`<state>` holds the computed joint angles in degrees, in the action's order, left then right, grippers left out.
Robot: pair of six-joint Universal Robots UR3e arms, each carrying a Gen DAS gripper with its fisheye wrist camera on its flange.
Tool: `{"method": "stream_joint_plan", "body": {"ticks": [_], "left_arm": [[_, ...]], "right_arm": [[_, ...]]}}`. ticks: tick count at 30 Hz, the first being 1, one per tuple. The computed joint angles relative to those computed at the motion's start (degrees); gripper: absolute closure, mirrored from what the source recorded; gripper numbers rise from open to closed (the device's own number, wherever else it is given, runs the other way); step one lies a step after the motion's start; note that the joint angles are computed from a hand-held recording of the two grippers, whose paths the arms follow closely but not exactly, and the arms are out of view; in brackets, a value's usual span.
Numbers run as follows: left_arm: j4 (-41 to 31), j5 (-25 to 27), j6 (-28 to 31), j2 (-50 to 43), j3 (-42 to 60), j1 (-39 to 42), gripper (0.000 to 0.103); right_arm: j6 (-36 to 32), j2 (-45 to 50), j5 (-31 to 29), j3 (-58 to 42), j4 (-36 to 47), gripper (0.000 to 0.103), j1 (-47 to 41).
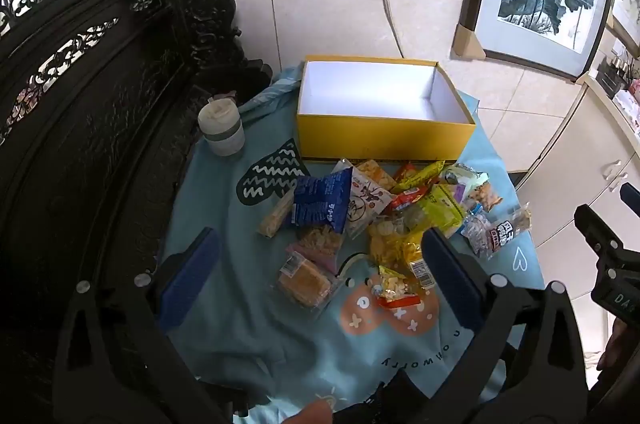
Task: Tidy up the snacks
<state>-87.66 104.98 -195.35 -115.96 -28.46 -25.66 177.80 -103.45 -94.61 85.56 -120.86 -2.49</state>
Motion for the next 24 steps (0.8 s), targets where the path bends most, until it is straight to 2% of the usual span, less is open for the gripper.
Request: {"method": "stream_joint_plan", "body": {"ticks": [1,5,24], "left_arm": [[1.58,-0.39,0.57,0.57,-1.48,0.47,0.002],[-0.47,-0.08,0.25,-0.49,0.98,0.46,0.002],[-0.97,0.03,0.3,-0.28,0.81,0.66,0.002]], "right_arm": [[0.41,0.73,-0.36,-1.6,1.17,0.001,0.43],[1.07,1.69,-1.0,-4.35,3.17,0.001,1.2],[0.48,1.9,-0.18,-4.3,3.46,0.001,0.93]]}}
